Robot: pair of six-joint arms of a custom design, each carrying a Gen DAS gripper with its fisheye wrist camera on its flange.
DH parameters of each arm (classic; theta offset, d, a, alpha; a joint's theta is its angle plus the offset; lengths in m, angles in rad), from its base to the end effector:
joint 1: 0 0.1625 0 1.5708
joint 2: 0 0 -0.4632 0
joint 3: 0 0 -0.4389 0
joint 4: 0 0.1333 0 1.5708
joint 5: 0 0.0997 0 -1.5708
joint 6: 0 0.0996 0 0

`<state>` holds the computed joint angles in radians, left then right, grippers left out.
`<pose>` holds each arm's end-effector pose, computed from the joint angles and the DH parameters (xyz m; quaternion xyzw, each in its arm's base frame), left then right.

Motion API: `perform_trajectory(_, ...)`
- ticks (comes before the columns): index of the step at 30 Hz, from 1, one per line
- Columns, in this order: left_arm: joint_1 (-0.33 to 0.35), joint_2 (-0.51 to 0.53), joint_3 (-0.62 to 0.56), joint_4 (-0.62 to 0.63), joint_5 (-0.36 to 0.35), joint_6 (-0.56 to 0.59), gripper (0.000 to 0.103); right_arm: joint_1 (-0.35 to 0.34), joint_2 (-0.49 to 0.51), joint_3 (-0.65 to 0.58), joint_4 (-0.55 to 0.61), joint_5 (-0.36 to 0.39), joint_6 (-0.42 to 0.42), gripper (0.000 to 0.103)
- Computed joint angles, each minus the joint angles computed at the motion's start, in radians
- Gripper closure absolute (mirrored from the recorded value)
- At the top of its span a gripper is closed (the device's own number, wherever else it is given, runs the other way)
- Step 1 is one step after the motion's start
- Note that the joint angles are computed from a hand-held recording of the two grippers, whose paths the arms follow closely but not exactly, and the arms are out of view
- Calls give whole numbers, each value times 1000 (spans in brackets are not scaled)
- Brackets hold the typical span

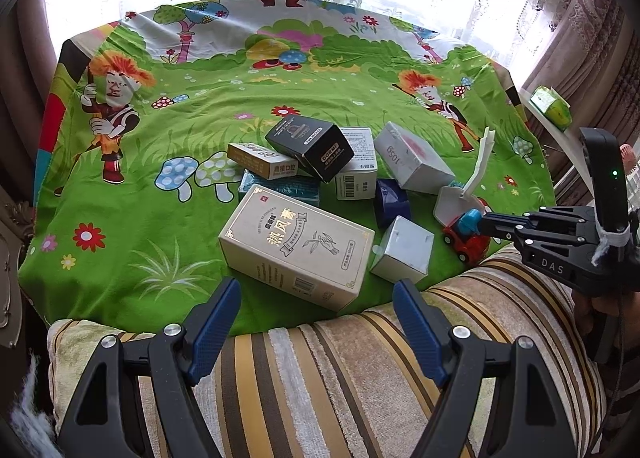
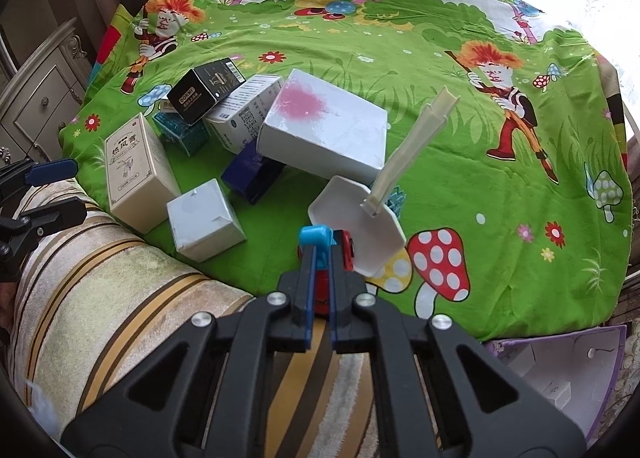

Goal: Organize rigid objects
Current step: 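Grasp the red-and-blue toy car with the right gripper, then grasp the black DORMI box with the left gripper while the right holds the car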

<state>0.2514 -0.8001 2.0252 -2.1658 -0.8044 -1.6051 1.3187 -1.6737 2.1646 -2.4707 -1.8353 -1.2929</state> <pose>-0.4433 -0.3228 -0.0348 -0.0109 0.8893 -0.3223 0.3242 -0.0132 -0.4811 0.3678 0.4594 -0.8554 0.0541 0.2330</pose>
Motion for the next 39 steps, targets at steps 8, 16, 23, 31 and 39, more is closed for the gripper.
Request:
perform_trajectory(8, 2, 3, -1, -3, -3, 4, 24, 9, 0, 6, -13, 18, -19, 59)
perform_trajectory(16, 9, -2, 3, -20, -1, 2, 24, 7, 12, -2, -1, 13, -11, 84)
perform_trajectory(23, 39, -7, -18, -22, 56, -5, 24, -1, -21, -6, 20, 66, -7, 84)
perform_trajectory(31, 132, -6, -9, -267, 92, -12, 24, -20, -69, -40, 88, 131, 31, 84)
perform_trajectory(39, 215, 8, -13, -410, 75, -109, 27, -52, -105, -80, 118, 179, 44, 84)
